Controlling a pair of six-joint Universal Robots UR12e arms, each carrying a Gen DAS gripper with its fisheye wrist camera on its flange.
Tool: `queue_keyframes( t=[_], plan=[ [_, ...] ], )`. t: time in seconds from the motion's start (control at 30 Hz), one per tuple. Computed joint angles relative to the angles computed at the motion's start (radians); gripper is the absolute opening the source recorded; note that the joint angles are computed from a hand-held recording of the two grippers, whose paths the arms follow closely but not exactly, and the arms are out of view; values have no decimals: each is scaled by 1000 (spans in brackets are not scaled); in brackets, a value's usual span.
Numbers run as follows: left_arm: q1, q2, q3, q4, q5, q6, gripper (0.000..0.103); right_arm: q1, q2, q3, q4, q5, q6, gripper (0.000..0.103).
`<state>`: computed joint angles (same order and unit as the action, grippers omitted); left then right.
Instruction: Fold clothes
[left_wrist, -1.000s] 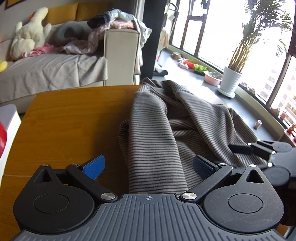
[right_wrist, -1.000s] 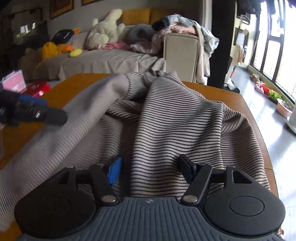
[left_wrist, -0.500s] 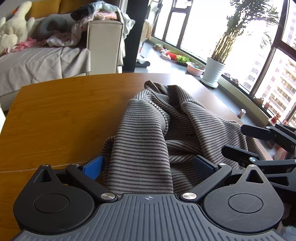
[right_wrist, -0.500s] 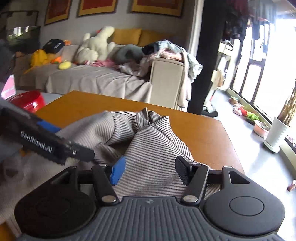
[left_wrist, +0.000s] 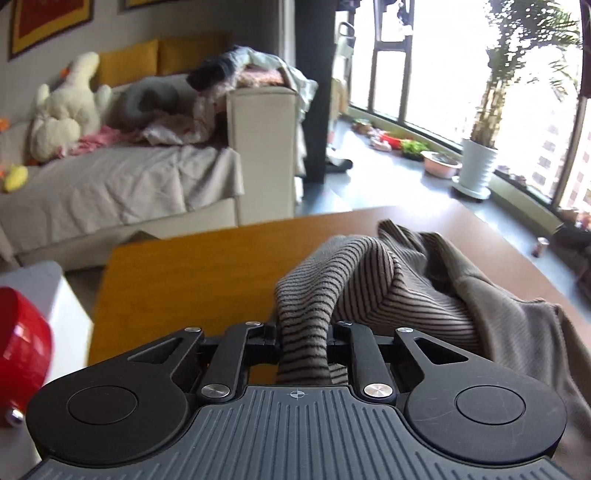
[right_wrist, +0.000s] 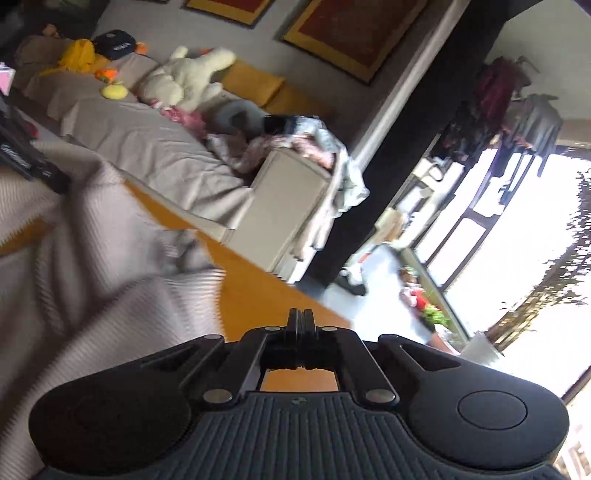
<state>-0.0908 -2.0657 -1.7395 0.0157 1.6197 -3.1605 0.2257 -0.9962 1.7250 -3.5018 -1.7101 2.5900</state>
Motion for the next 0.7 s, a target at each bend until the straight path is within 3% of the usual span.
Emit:
queue_keyframes(
  t=[0.07,0.13,0.2,0.23,0.3,0.4,0.43,0.47,0.53,0.67,0.7],
  plan=[
    [11,-14,33,-34,21,-2,18,-27,-3,-34,82,13,110,2],
    [9,-31,58,-70,64,-14,18,-53,-34,-29,188,146,272,4],
    [4,-47,69,-78,99,-18,18,-54,-47,-10,234,269,353,19],
    [2,-51,71,-82,107,-26,18,-43,-45,-2,236,297,373,34],
    [-3,-58,73,-80,122,-38,18,-8,-29,5,237,331,376,40],
    [-1,-48,59,-54,118,-53,18,49,1,-11,280,305,317,47],
    [2,-42,52,-44,110,-57,18,64,8,-11,287,267,247,55],
    [6,-37,46,-35,102,-56,18,80,16,-11,292,228,176,56],
    [14,-28,31,-21,94,-49,18,82,19,7,240,204,48,55],
    [29,-32,23,-17,77,-55,18,48,-21,11,310,211,-67,7],
    [32,-35,25,-19,69,-66,18,45,-20,13,270,183,-111,8]
  ],
)
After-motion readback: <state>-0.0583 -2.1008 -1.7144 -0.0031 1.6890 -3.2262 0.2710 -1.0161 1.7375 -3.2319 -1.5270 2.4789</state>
